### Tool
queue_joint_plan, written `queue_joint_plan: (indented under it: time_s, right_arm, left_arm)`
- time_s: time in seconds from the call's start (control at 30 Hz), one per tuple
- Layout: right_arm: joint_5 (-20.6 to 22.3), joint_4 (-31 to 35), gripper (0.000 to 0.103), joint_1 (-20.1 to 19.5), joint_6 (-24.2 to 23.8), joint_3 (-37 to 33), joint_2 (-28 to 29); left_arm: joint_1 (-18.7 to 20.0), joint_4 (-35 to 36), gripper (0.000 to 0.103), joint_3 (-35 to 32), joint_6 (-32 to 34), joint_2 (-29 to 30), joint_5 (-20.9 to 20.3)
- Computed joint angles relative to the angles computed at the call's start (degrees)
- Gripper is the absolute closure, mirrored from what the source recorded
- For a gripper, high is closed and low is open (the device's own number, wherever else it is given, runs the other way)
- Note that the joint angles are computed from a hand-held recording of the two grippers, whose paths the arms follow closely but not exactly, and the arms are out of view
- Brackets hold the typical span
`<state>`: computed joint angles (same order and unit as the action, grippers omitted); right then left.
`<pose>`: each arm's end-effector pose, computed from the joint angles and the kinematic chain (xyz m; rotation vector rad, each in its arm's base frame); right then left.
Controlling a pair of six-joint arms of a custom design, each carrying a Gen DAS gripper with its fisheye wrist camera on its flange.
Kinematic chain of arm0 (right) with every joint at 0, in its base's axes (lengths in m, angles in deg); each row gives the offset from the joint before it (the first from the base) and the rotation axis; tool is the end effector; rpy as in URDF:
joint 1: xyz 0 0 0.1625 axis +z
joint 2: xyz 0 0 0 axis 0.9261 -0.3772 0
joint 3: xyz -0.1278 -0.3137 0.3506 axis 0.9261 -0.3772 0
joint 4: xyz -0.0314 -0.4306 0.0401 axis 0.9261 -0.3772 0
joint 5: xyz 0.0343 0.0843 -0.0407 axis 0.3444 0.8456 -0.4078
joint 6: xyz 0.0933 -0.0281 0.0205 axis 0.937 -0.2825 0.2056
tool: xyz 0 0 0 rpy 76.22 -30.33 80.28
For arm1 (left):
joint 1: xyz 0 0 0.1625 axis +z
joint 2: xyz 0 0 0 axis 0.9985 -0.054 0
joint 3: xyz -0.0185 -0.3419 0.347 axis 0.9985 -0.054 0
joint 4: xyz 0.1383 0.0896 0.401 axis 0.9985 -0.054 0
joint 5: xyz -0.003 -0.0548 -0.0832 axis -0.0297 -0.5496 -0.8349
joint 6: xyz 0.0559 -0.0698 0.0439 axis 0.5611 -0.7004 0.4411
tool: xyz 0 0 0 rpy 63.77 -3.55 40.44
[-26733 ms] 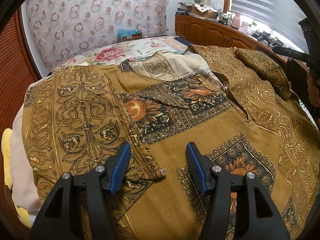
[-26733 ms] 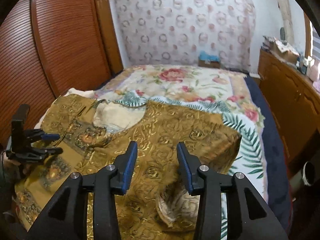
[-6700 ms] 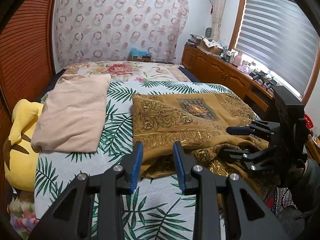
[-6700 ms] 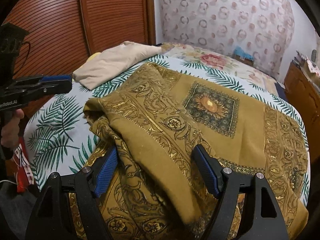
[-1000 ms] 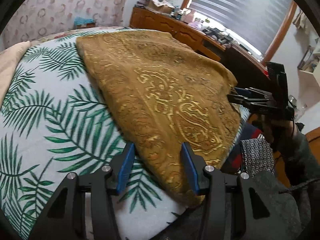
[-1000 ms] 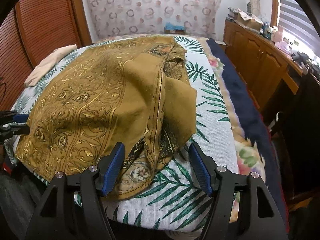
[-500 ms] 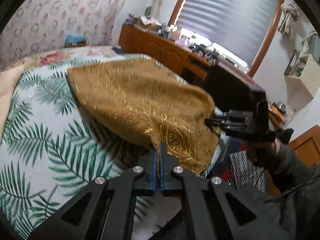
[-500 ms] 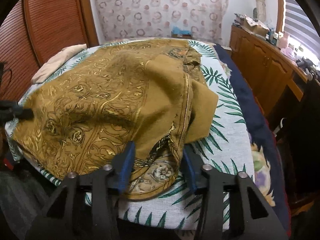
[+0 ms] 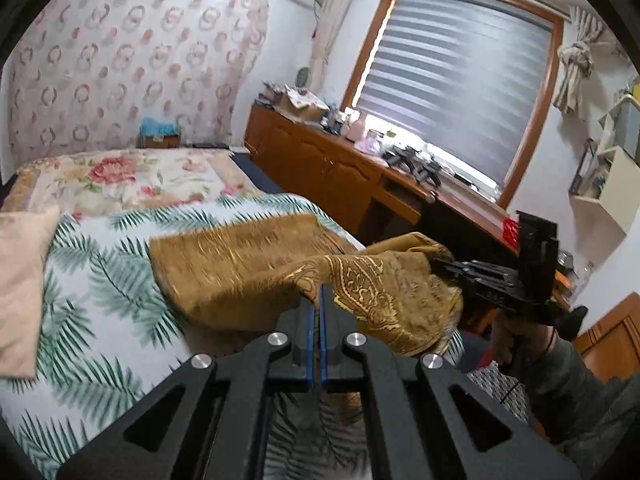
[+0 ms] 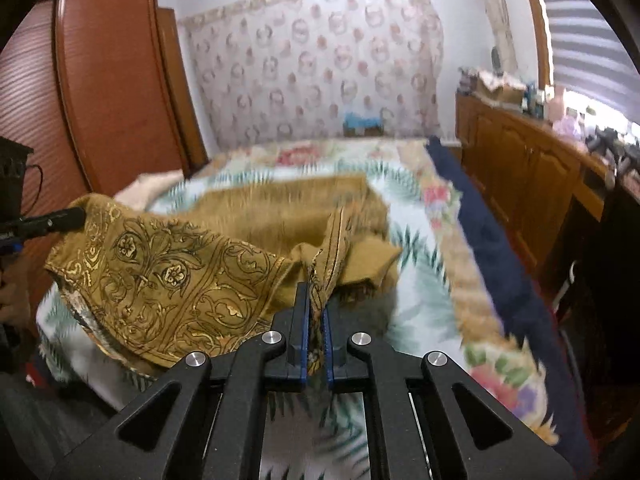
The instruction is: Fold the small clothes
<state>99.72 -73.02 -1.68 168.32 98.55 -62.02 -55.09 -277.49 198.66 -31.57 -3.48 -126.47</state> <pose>0.0299 -0.2764 0.2782 0.4856 -2.2777 1.1531 -0.2889 -0.3699 0.0746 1.2358 2.7610 -0.8215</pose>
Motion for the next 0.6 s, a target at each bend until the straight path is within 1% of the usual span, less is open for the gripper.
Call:
queue_joint_plan:
  time_s: [0.13, 0.27, 0.47, 0.53, 0.6]
  right_arm:
    - [3.4, -1.5, 0.1, 6.5, 1.9, -4.1, 3.5]
    - [6.6, -2.4, 0.1, 10.7, 2.3, -8.5, 8.9]
    - [9.7, -2.8, 0.1, 12.7, 2.3, -14.2, 17.1]
    - [10.2, -2.5, 0.1, 12.7, 2.1, -15.8, 19.0]
    - [11.6, -1.7, 0.1, 13.0, 2.0, -18.5, 21.9]
  left_arm:
    - [2.9, 0.7, 0.103, -3.0, 1.5, 0.5, 0.3]
    - [6.5, 2.1, 0.103, -6.3, 2.4, 2.1, 0.4]
    - [10.3, 4.5, 0.103, -9.8, 2.7, 4.4, 0.4]
    - [11.1, 5.8, 0.103, -11.1, 3.0, 4.9, 0.5]
    - [12.2, 7.4, 0.103, -12.9, 3.1, 5.5, 0.7]
